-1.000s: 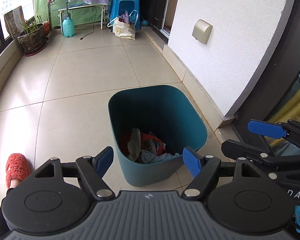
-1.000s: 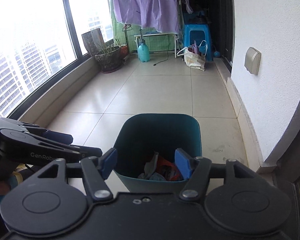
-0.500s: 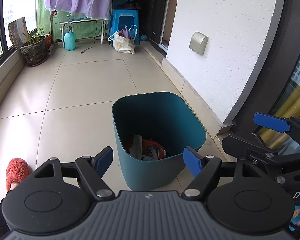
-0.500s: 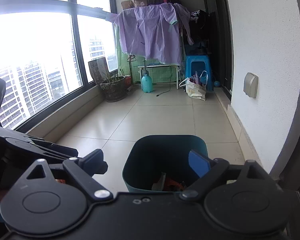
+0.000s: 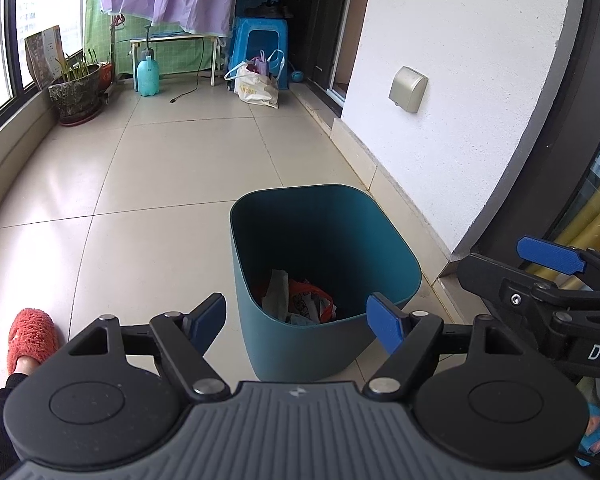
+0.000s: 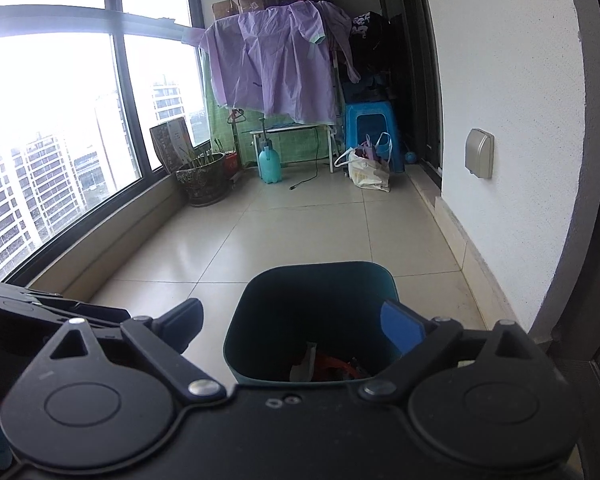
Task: Collect trash
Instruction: 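Lower the teal bin to the floor with the right tool and release it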
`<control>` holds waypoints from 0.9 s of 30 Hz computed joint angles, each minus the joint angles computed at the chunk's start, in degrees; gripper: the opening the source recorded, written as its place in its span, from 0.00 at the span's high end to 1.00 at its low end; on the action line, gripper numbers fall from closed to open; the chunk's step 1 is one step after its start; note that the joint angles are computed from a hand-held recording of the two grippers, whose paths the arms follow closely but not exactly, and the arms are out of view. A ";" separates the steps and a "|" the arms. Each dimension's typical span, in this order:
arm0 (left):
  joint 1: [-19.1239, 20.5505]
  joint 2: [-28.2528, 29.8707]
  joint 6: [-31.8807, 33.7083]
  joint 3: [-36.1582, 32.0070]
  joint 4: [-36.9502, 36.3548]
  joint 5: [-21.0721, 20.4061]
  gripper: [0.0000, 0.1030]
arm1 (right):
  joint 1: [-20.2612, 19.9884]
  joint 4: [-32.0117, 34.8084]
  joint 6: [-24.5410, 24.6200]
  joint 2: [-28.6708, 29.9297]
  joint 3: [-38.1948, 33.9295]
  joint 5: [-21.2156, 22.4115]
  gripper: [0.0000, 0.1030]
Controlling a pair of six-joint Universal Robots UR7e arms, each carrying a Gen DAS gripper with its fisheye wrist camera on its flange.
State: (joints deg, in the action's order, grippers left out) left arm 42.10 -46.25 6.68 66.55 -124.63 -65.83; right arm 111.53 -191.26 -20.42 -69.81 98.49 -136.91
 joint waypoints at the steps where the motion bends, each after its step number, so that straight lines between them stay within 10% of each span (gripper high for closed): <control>1: -0.02 -0.06 0.06 0.10 -0.05 -0.13 0.25 | -0.01 0.15 0.47 0.01 0.01 -0.28 0.07; 27: 0.40 -1.03 0.22 0.19 -1.46 -1.01 0.25 | 0.87 2.52 3.96 0.86 -0.30 -5.25 0.07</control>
State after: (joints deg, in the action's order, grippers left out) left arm 42.50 -47.27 6.90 66.74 -126.08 -66.84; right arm 112.39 -188.74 -16.46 -68.95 98.18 -142.15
